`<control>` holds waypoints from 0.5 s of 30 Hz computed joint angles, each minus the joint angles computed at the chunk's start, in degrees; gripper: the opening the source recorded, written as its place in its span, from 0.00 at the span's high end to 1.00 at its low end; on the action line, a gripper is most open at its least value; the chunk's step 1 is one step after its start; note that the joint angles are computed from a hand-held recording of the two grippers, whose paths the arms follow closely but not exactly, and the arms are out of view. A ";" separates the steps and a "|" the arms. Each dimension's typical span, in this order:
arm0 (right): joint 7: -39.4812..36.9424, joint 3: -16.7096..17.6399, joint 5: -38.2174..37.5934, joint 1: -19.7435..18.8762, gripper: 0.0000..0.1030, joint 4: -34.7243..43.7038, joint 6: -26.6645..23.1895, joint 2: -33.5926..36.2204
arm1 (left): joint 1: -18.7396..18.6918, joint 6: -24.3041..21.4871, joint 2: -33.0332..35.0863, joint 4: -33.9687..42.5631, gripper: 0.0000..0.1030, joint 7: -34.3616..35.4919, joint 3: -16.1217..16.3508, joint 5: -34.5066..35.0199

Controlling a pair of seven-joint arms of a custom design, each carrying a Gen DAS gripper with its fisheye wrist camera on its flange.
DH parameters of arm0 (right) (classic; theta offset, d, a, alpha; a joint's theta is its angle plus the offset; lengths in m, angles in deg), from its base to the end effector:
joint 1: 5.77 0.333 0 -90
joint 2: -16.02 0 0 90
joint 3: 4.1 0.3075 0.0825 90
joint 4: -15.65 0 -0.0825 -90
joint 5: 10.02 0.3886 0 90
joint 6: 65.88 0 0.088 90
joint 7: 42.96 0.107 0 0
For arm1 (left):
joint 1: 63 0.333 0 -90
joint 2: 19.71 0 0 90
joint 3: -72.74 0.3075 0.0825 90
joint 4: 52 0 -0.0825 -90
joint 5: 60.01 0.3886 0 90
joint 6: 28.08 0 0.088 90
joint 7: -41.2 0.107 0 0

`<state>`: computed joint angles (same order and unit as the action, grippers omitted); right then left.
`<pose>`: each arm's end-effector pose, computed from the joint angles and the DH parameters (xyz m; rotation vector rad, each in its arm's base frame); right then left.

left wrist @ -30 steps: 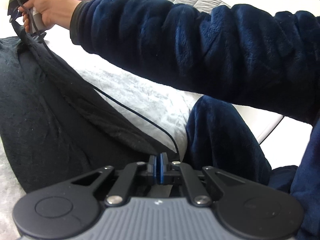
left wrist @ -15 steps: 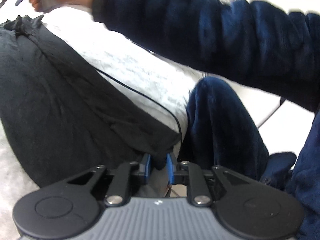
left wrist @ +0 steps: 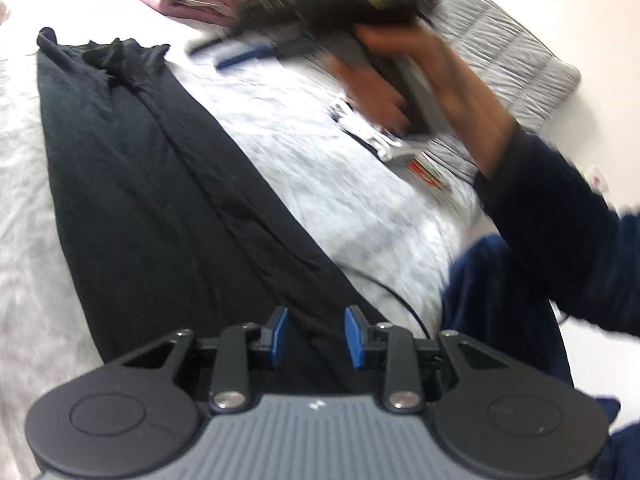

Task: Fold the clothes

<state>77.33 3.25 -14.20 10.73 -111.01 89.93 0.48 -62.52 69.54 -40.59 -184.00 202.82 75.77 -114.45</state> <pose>0.4792 0.2211 0.5727 -1.6545 1.7371 -0.4087 0.4381 -0.0484 0.5001 0.7867 -2.4001 1.2360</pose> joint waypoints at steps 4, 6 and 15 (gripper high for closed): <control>2.15 2.21 -1.31 0.92 0.62 -4.08 -0.09 -2.35 | -0.07 5.99 1.53 1.49 0.70 -4.40 -1.11 -2.68; 3.33 2.83 -1.77 1.40 0.62 -5.75 0.59 -2.66 | -0.07 8.46 2.93 2.96 0.70 -7.11 -1.16 -4.51; 5.94 5.10 -9.18 0.41 0.89 -7.44 1.89 -0.37 | -0.62 17.23 7.91 6.64 0.69 -16.59 -3.16 -6.75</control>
